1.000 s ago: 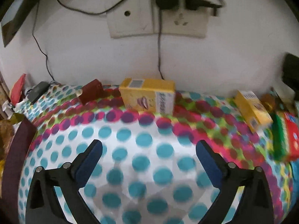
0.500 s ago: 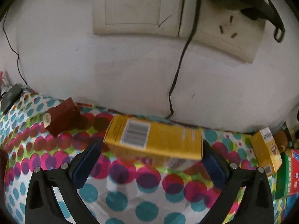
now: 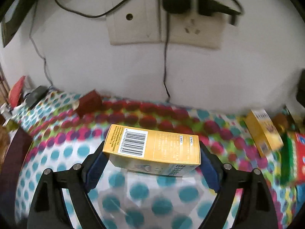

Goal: Organize objects
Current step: 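Grasp the yellow medicine box on the bed with the right tool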

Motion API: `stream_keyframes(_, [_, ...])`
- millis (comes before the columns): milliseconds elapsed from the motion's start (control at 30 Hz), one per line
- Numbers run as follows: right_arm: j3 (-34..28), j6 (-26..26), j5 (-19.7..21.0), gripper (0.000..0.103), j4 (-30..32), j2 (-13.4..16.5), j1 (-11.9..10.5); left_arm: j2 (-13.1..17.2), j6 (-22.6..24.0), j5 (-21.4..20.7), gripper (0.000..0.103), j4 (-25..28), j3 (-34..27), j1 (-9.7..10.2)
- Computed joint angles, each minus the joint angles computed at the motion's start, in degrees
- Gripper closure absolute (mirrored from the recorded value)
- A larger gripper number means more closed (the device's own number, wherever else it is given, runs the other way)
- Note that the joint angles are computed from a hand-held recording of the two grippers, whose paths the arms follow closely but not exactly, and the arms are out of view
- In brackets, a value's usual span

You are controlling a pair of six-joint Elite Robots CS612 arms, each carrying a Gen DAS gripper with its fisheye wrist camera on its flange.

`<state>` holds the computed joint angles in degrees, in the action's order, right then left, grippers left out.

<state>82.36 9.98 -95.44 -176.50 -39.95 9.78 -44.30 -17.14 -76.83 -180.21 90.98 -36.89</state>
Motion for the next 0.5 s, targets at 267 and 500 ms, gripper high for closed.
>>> stream_keyframes(267, [7.71,0.58,1.34,0.016,-5.32,-3.04,-0.76,3.06,4.26,-17.61,0.039,10.96,-11.29,4.36])
stream_keyframes(500, [7.97,0.6,2.42,0.016,-6.52,-2.66,-0.47,7.8,20.74,-8.73,0.037,28.53,-24.98,3.89])
